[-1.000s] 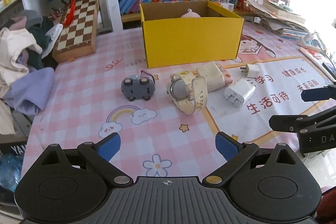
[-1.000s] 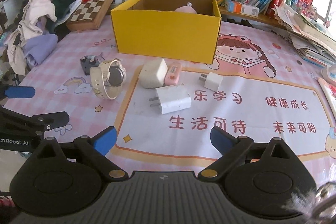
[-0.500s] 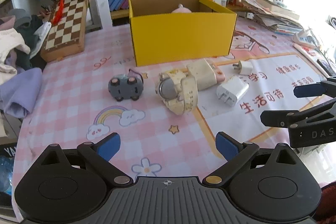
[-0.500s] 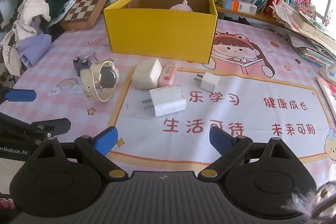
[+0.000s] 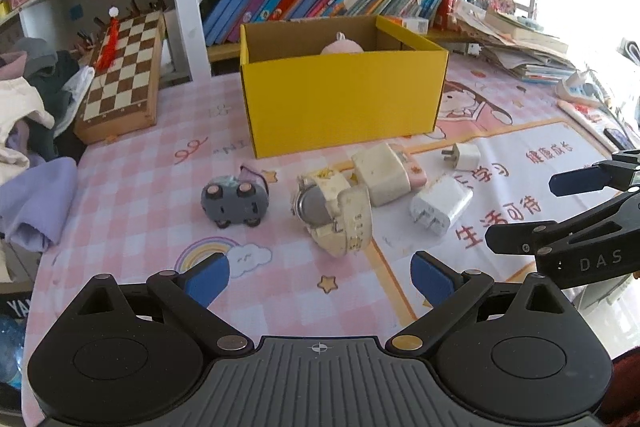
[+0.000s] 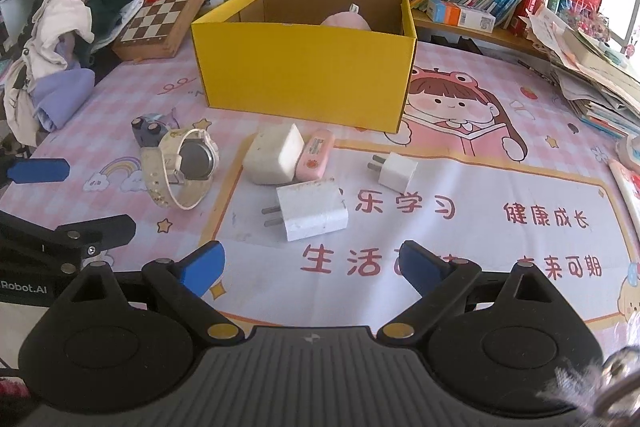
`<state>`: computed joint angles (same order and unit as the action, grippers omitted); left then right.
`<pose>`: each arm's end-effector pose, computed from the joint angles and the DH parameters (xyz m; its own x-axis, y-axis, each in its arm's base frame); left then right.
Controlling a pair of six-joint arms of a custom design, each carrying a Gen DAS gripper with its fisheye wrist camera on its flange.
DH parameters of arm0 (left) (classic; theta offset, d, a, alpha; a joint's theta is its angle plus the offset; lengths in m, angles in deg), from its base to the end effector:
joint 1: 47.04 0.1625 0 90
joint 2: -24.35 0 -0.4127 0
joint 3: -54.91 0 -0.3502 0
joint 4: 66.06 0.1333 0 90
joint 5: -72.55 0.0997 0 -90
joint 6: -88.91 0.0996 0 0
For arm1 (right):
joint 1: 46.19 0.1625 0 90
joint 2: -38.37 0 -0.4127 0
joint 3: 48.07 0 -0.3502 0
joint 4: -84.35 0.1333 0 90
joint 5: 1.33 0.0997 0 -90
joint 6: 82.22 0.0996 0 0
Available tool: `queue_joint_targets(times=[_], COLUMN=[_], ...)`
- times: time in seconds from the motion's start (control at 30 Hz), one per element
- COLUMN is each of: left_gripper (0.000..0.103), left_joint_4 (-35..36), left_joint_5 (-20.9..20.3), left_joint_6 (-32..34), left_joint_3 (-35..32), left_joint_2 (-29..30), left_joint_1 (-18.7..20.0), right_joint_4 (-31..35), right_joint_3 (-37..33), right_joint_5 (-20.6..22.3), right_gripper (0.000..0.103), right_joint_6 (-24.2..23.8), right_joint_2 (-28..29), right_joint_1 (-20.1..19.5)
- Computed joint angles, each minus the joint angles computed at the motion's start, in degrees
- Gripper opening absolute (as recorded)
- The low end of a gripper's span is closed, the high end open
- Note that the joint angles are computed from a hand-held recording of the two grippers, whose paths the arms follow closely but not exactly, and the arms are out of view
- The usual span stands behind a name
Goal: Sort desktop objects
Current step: 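Withdraw both tools from the box back toward the remaining items, then lower the left gripper onto the watch while the right approaches the white charger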
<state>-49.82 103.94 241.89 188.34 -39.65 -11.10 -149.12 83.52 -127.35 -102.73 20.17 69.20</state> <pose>-0.0406 -0.2991 0.1463 -0.6856 0.0761 -0.7240 0.5566 0.6958 -0.4540 0.2303 -0.3110 -0.0498 -0.6727 -0.3493 0.6522 -0.6478 0.7040 -0.2911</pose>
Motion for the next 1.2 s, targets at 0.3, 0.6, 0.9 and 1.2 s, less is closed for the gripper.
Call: queue_joint_targets(times=[0.3, 0.6, 0.9, 1.2], left_gripper=[0.099, 0.099, 0.099, 0.099], left_joint_4=[-1.87, -3.78, -3.38, -2.5], left_joint_5=[-1.2, 0.37, 1.25, 0.01], left_joint_6=[3.29, 7.86, 10.0, 7.5], left_joint_3=[-1.31, -3.05, -5.19, -7.6], left_joint_2=[1.27, 0.58, 1.19, 2.76], left_joint_1=[1.06, 3.05, 4.26, 6.04], right_joint_4=[1.86, 3.61, 5.94, 8.6], right_joint_3=[-1.09, -2.17, -3.21, -4.45], right_joint_5=[0.81, 1.47, 2.5, 4.22], right_gripper=[0.095, 0.094, 0.091, 0.086], right_joint_6=[-1.64, -3.09, -4.45, -6.25], right_joint_2=[-1.0, -1.85, -3.03, -4.53], right_joint_1=[-1.15, -2.44, -3.87, -5.73])
